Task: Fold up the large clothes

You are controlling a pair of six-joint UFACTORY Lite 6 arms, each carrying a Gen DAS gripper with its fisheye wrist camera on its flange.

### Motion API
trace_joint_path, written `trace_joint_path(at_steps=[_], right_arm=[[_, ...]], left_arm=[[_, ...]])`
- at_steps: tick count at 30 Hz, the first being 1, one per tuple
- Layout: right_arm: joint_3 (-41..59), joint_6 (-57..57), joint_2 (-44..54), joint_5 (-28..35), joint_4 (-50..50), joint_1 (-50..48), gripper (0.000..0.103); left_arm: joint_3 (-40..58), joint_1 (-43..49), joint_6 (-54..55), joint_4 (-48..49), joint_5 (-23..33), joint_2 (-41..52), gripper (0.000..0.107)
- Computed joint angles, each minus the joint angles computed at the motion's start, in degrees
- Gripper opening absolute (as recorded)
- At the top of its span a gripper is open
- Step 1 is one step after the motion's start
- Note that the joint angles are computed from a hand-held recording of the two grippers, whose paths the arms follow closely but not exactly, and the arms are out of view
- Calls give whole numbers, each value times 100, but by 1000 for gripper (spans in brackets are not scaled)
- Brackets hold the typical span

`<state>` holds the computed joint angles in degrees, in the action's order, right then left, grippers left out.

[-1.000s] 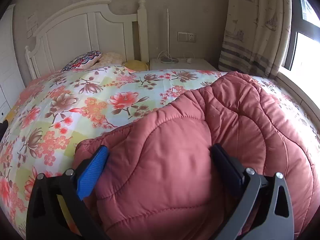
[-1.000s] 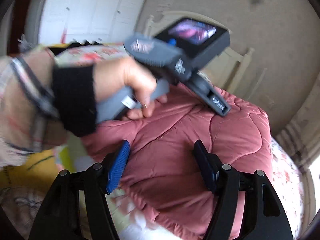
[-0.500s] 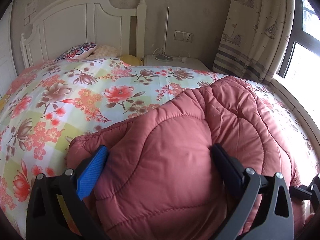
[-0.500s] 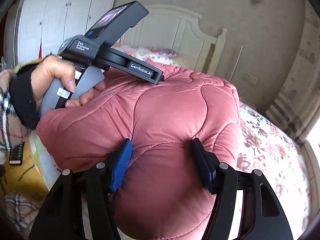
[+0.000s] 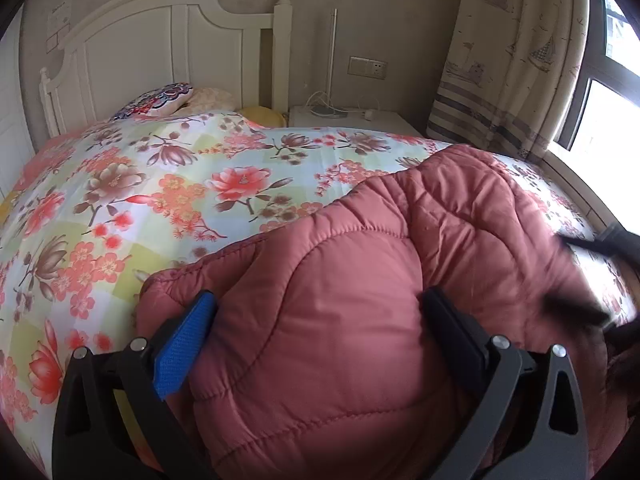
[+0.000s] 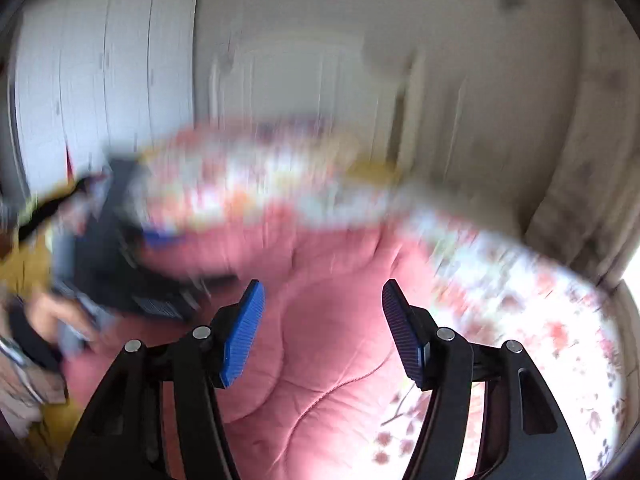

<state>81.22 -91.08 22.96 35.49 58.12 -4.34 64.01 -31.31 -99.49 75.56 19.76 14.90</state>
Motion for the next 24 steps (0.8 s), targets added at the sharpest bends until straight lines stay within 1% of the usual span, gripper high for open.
trace_joint_path(at_steps=[1, 2, 3, 4, 5, 6, 8, 10, 11, 12, 13, 14, 16, 17, 18, 19, 20, 21, 22, 23, 24], right_arm=[[-144, -470, 94, -49, 422, -4, 62], [-125, -699, 200, 143, 723, -134, 62], [-72, -689, 274, 242, 785, -198, 62], [-47, -562, 244, 253, 667, -204, 62], [-120, -593, 153, 137, 622, -161, 62], [-114, -558, 131, 60, 546, -121, 62], [52, -139, 134, 45, 80, -35, 62], [596, 525, 262, 169, -695, 65, 63], [895, 845, 320, 243, -927, 92, 63], [1333, 1170, 456, 211, -975, 102, 64], [1538, 1258, 619, 53, -847, 149, 64], [1983, 1550, 865, 73, -855, 163, 64], [2886, 2128, 1458, 310, -1104, 236, 64], [3278, 2515, 1758, 277, -1499, 362, 64], [3689, 2866, 2191, 194, -2098, 540, 64], [4222, 3142, 2788, 351, -2623, 641, 64], [4821, 3476, 3387, 748, -2908, 686, 64], [5420, 3819, 3754, 1191, -2953, 630, 64], [5945, 3963, 4090, 1513, -2786, 499, 66], [6231, 4065, 4245, 1665, -2782, 449, 66], [6276, 4038, 4249, 1713, -2784, 423, 66]], left_arm=[[2, -20, 73, -28, 87, 29, 101], [-57, 6, -56, 160, 26, 10, 101], [-123, 19, -220, 346, -19, -28, 101], [-177, 38, -374, 514, -59, -59, 101], [-200, 26, -428, 565, -51, -70, 101], [-184, 9, -405, 550, -10, -55, 101], [-134, -89, -300, 432, 174, -28, 101], [-147, -179, -380, 482, 362, -36, 101], [-181, -190, -449, 527, 367, -64, 101], [-224, -150, -539, 600, 297, -99, 101], [-250, -120, -575, 626, 243, -123, 101], [-261, -109, -589, 632, 219, -134, 101], [-270, -103, -591, 641, 219, -143, 101], [-280, -102, -609, 660, 221, -151, 101], [-297, -93, -641, 689, 211, -163, 101], [-307, -85, -658, 701, 213, -170, 101], [-297, -102, -610, 641, 257, -159, 101], [-286, -103, -532, 581, 289, -134, 101], [-319, -93, -630, 688, 258, -149, 101], [-340, -99, -680, 731, 253, -166, 101], [-301, -130, -598, 679, 306, -141, 101]])
